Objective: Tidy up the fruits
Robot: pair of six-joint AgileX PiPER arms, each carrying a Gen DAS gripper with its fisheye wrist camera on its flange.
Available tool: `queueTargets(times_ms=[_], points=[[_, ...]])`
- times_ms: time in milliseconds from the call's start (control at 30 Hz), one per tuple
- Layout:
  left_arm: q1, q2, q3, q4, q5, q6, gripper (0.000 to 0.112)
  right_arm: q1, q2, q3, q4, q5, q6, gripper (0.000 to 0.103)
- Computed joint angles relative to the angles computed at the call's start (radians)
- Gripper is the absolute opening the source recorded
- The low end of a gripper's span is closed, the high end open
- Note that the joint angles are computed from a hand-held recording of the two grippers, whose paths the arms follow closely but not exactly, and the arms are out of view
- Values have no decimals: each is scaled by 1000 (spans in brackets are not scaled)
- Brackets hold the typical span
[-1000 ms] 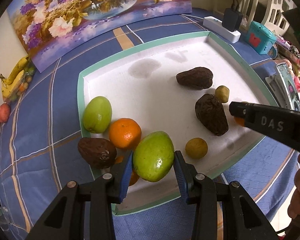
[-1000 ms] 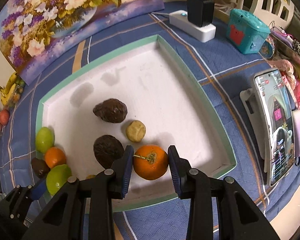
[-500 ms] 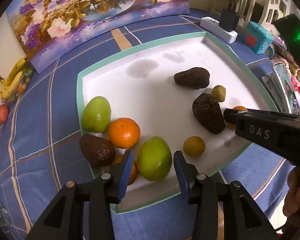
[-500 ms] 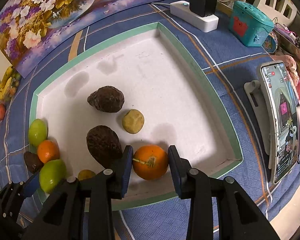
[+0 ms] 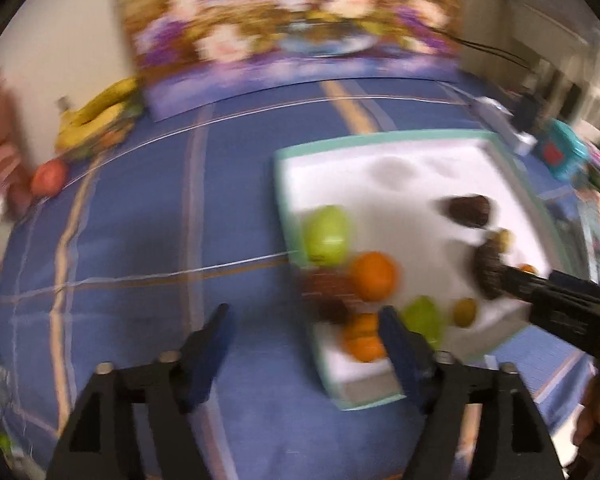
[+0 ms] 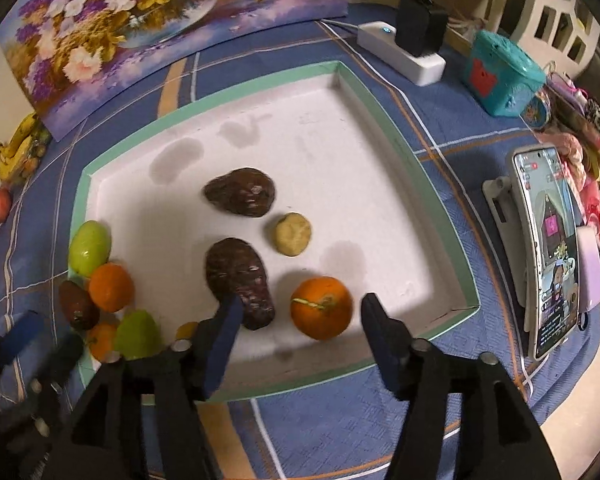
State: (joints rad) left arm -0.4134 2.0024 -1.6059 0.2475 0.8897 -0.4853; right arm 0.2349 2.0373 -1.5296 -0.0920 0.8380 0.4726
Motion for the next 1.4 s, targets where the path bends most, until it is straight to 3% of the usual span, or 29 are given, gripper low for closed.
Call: queueTargets(times_ms=[133, 233, 267, 567, 1067, 1400], points=[[63, -35, 64, 91, 10, -102, 103, 24, -9, 2, 4, -26, 14, 71], [109, -72, 121, 94, -14, -113, 103, 49, -15, 12, 13, -46, 11, 91], [119, -84, 139, 96, -23, -116, 103, 63, -19, 17, 5, -50, 16, 92], [153, -207, 293, 96, -103, -91, 103, 174, -83, 112, -68, -131, 72, 93], [79, -363, 454, 254, -86, -255, 103, 278, -247, 325, -229, -220, 248, 93], [57, -344, 435, 284, -28, -292, 103, 292, -253, 334, -238, -222, 248, 93]])
